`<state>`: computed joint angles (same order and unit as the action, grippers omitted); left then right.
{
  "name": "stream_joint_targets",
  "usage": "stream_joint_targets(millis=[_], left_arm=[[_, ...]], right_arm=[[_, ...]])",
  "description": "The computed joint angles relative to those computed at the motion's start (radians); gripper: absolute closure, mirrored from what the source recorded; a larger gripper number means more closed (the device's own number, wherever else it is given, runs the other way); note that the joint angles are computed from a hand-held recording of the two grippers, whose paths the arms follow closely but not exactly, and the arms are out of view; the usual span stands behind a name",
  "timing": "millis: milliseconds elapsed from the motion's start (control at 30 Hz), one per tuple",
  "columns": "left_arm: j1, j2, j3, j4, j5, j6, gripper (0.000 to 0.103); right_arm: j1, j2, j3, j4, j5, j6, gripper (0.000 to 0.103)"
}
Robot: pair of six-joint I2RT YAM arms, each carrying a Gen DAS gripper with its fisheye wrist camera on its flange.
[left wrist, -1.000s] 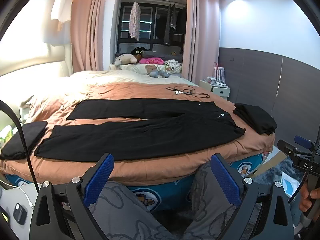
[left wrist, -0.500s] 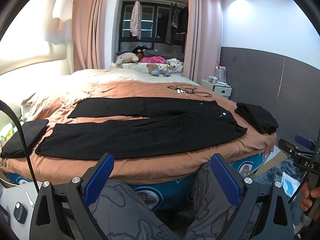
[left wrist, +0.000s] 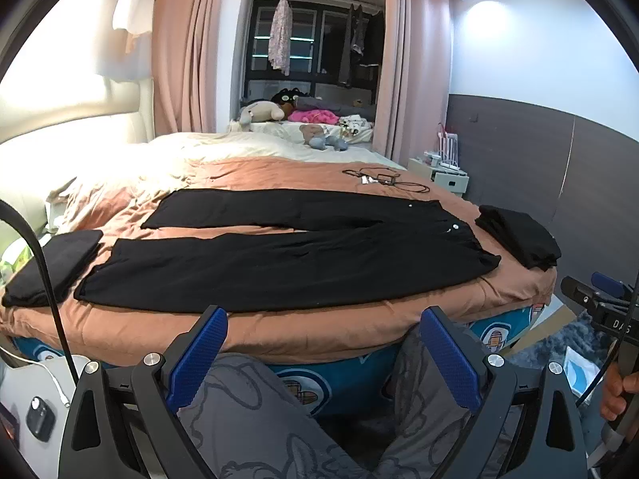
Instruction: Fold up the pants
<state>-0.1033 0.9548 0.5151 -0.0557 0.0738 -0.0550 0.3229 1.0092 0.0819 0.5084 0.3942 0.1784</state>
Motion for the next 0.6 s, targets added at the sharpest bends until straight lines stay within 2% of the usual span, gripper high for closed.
stream_joint_targets(millis=[333, 600], left_arm=[[0.081, 0.083, 0.027, 0.018, 0.003, 0.007, 0.005], [0.167, 0.229, 0.095, 0.039, 0.04, 0.017, 0.005]], right_arm=[[-0.048, 0.213, 0.045, 0.179, -0.08, -0.03, 0.0], [-0.129, 0.376, 0.151, 0.196, -0.185, -0.039, 0.0]])
